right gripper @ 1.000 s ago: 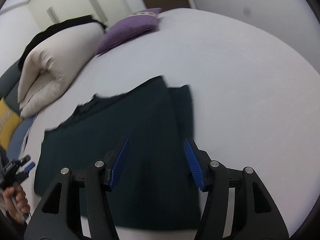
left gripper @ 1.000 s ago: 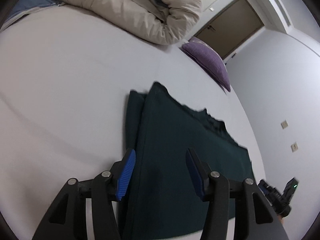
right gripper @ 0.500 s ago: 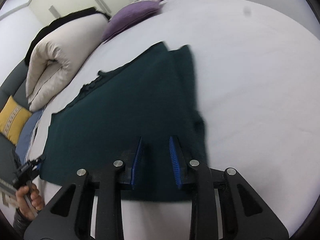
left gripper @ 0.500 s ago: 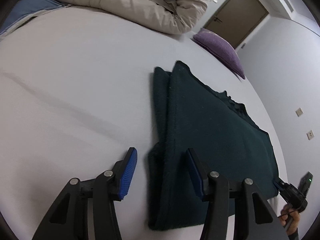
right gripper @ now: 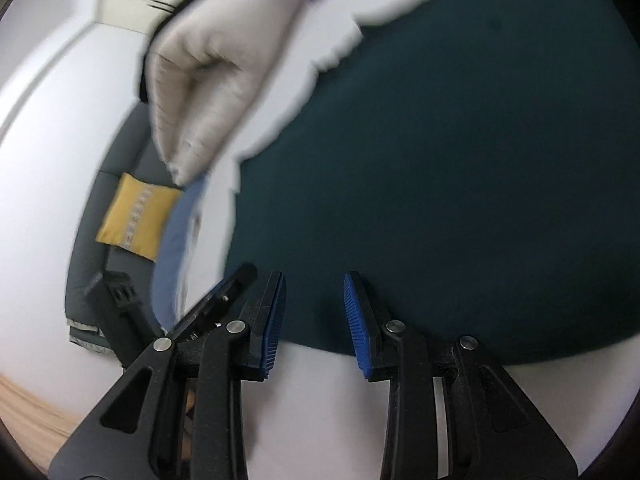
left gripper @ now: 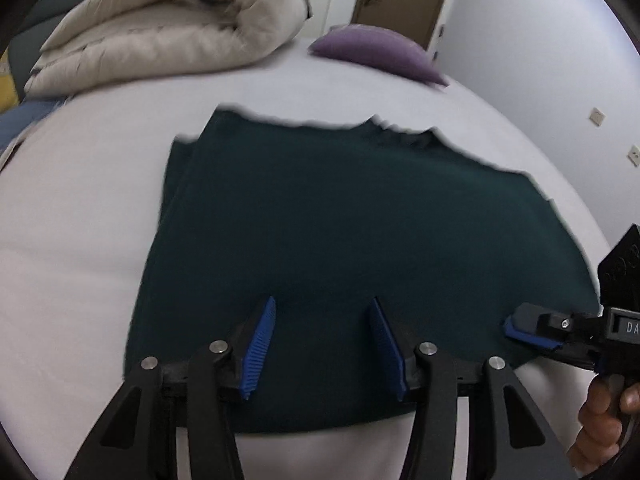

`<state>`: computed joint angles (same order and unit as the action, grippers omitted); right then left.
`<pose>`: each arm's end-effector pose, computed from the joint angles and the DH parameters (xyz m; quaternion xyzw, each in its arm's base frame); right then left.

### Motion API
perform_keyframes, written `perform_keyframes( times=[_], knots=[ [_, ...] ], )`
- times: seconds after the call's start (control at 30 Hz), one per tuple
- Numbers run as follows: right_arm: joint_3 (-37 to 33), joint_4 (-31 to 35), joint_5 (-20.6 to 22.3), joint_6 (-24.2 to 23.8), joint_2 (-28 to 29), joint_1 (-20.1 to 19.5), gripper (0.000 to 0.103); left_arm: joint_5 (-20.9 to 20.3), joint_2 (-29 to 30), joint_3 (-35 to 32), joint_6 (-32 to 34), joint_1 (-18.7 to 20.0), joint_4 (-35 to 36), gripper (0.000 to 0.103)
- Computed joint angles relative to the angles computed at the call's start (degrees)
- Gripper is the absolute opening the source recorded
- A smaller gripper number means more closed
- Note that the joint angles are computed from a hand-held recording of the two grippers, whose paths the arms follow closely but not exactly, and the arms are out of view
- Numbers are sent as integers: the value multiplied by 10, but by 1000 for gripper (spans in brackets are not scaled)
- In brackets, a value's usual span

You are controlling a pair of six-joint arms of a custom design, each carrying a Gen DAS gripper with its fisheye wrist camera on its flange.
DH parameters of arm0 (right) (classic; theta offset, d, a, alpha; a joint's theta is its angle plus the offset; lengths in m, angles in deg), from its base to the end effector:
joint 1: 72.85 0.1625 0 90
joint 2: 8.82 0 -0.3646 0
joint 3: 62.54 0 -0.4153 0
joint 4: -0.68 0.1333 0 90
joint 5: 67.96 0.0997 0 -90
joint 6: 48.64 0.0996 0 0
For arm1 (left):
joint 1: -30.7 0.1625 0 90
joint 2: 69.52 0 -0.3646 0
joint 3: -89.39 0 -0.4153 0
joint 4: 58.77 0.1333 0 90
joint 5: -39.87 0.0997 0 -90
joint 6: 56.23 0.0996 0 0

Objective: Fold small clothes

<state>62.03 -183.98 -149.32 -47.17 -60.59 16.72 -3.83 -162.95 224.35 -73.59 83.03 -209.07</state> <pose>0.1447 -0.4787 -0.0021 0.0020 0.9792 -0.1884 0.0757 -0.0854 -0.4465 0.2180 0.0968 0.9043 -0.3122 0.2747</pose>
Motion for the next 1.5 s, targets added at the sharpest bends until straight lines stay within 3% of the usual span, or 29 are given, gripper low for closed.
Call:
perform_keyframes(
  times=[0.07,0.2,0.33,0.43,0.47,0.53,0.6,0.7,0.8,0.87,1.0,1.1,1.17,1.33,1.4,1.5],
  knots=[
    [16,-28,33,-11,-1,-26,23,-15,-25,13,25,14,-14,41],
    [72,-123,51,0,-46,-85,23,-38,-87,24,35,38,9,31],
    [137,-196,64,20,-122,-160,23,-40,-141,45,19,44,25,30],
    [183,-223,56,35,-193,-193,25,-23,-172,52,-4,29,63,30],
    [193,-230,48,36,-209,-193,26,-11,-176,51,-13,21,76,31],
    [202,-240,8,35,-234,-171,32,31,-178,50,-34,-9,90,47],
    [193,-221,-1,23,-244,-144,39,55,-152,39,-16,-31,62,62],
    [134,-176,-15,14,-203,-74,55,70,-82,10,34,-35,4,67],
    [30,-123,-29,10,-110,-11,55,73,19,-55,59,-3,-12,67],
    [-28,-86,-30,17,-60,4,55,80,57,-83,56,13,7,64],
    [-92,-44,-52,42,-2,-5,49,71,92,-110,42,44,26,63],
    [-74,-74,1,48,-15,-47,41,78,97,-103,66,45,0,64],
    [-74,-98,-6,52,-19,-59,41,74,95,-93,85,48,-35,64],
    [-22,-136,-19,47,-81,-84,44,61,42,-37,80,41,-80,63],
    [14,-159,-55,38,-121,-86,54,60,30,-23,84,35,-83,63],
    [91,-188,-30,44,-202,-123,55,49,11,-14,72,32,-78,62]
  ],
)
